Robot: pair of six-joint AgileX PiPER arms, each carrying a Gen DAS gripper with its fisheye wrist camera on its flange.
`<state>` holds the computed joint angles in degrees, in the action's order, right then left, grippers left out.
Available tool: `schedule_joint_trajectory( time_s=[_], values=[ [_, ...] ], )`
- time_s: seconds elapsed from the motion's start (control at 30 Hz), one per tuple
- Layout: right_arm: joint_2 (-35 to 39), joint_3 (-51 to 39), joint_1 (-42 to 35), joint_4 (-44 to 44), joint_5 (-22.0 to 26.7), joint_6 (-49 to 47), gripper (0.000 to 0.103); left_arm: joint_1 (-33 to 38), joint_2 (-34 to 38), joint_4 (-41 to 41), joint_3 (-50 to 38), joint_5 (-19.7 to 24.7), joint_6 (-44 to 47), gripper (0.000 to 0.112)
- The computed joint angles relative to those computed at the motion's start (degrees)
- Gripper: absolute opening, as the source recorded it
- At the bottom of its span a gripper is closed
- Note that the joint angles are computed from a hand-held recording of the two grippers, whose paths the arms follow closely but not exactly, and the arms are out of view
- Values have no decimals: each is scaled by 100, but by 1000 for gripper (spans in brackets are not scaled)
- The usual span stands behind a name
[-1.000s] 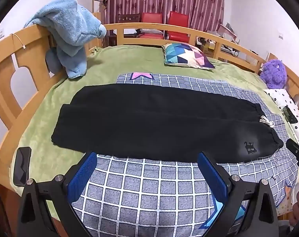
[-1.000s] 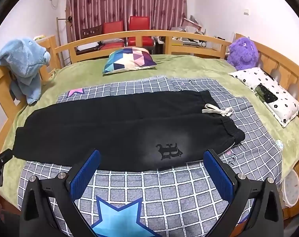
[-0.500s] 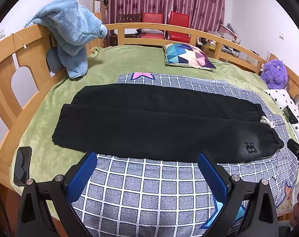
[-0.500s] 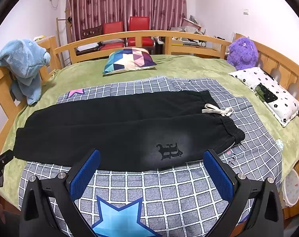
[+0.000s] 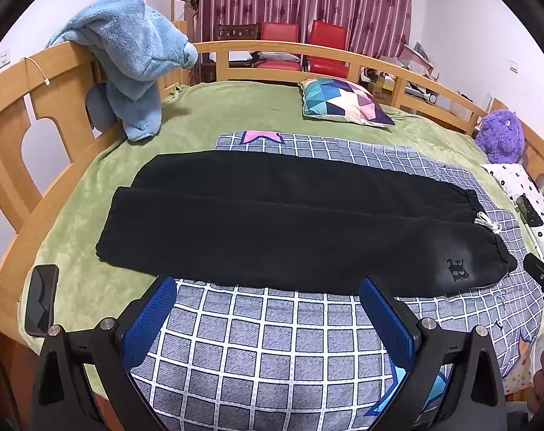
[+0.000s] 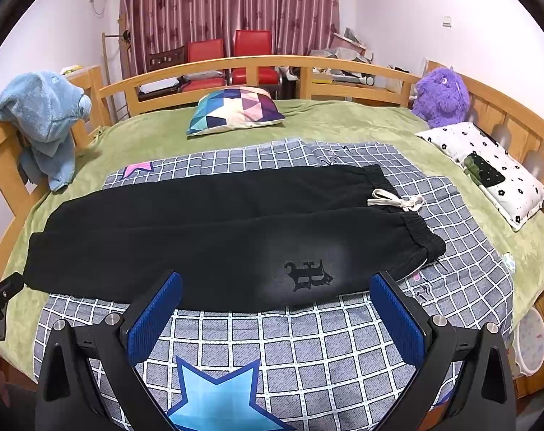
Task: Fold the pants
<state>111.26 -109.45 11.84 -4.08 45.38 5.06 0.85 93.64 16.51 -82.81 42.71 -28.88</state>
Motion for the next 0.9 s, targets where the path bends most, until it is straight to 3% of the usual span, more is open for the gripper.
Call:
schedule_joint_trajectory(
  time_s=[0.9],
  values=[
    [39, -17, -70, 54, 1, -62, 102, 19, -24, 15, 60, -7, -14, 102]
  ],
)
